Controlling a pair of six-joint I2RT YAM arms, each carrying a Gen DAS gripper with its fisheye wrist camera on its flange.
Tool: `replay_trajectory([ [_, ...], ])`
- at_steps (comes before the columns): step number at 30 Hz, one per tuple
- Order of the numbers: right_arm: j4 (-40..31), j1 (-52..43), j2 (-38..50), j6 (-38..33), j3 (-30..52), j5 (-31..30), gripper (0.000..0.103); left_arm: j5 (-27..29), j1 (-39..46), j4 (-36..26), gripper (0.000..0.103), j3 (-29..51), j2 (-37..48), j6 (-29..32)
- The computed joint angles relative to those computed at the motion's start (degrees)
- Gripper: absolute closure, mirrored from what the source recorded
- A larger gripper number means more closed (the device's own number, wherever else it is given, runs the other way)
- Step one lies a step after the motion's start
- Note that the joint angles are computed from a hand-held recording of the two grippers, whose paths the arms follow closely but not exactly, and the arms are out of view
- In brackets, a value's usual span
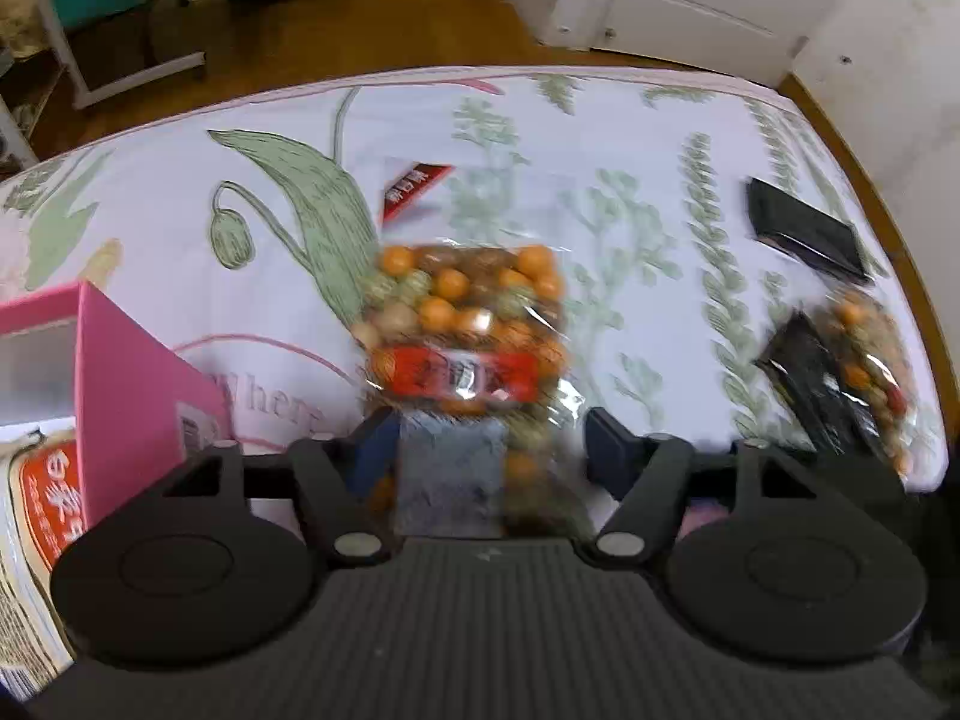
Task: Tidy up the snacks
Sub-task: 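Grasp the peanut bag with the left tool while the right tool grips it too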
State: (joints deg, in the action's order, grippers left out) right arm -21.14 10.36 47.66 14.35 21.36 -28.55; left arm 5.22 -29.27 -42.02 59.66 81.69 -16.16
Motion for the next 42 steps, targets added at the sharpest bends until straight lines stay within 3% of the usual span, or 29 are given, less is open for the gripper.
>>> replay_trajectory([
  [3, 4.2, 2.6, 0.5, 1.1, -1.5, 1.7, 0.049, 0.3, 1.6, 1.0, 0.010, 0.1, 2.2, -5.7],
  [8, 4.9, 0.8, -0.6, -0.4, -3.1, -0.5, 0.075, 3.2, 3.5, 4.3, 0.009, -2.5, 1.8, -8.5],
  [9, 3.6, 0.9, -1.9, -1.3, -3.1, -0.4, 0.076, 4.0, 3.9, 4.2, 0.010, -2.6, 1.7, -7.9],
  [14, -7.0, -2.0, -6.2, -5.8, -0.1, -1.0, 0.077, 12.3, 6.8, 0.0, 0.013, -2.2, 1.4, -6.0],
  [19, -23.2, -10.8, -11.8, -16.1, 3.4, -5.0, 0.082, 20.4, 8.3, -1.6, 0.013, -4.6, -2.3, -3.8],
  [22, -29.4, -15.1, -11.8, -23.0, 5.6, -4.2, 0.083, 17.8, 6.5, 0.9, 0.013, -6.5, -4.5, -5.3],
  [25, -30.8, -16.7, -13.8, -25.2, 6.3, -2.1, 0.073, 14.2, 4.2, 3.3, 0.015, -7.8, -4.2, -5.9],
  [26, -30.6, -17.1, -13.6, -25.8, 6.4, -2.1, 0.067, 13.6, 3.9, 4.0, 0.023, -8.2, -3.9, -6.0],
  [27, -30.4, -17.0, -13.6, -25.9, 6.6, -2.2, 0.060, 12.5, 3.2, 4.7, 0.031, -8.6, -3.8, -6.1],
  [29, -28.2, -14.1, -14.5, -23.4, 6.1, -0.8, 0.030, 10.6, 2.1, 6.5, 0.043, -9.8, -4.9, -5.4],
  [31, -24.3, -10.2, -14.4, -20.9, 5.2, 0.7, 0.024, 11.4, 2.3, 6.6, 0.048, -10.0, -5.6, -4.3],
  [32, -21.2, -6.3, -12.9, -18.4, 4.8, 2.6, 0.016, 11.3, 2.2, 6.4, 0.048, -9.6, -5.3, -4.4],
  [37, -9.7, 6.0, -2.1, -13.1, 3.9, 11.8, 0.010, 12.0, 2.9, 7.2, 0.048, -9.9, -4.8, -5.5],
  [39, -5.4, 9.0, -0.4, -11.2, 2.9, 13.5, 0.002, 11.6, 2.4, 7.9, 0.048, -10.5, -5.2, -5.0],
  [42, -3.9, 16.2, 0.7, -7.8, 3.0, 22.3, 0.000, 12.6, 2.3, 8.1, 0.048, -11.2, -6.0, -4.4],
])
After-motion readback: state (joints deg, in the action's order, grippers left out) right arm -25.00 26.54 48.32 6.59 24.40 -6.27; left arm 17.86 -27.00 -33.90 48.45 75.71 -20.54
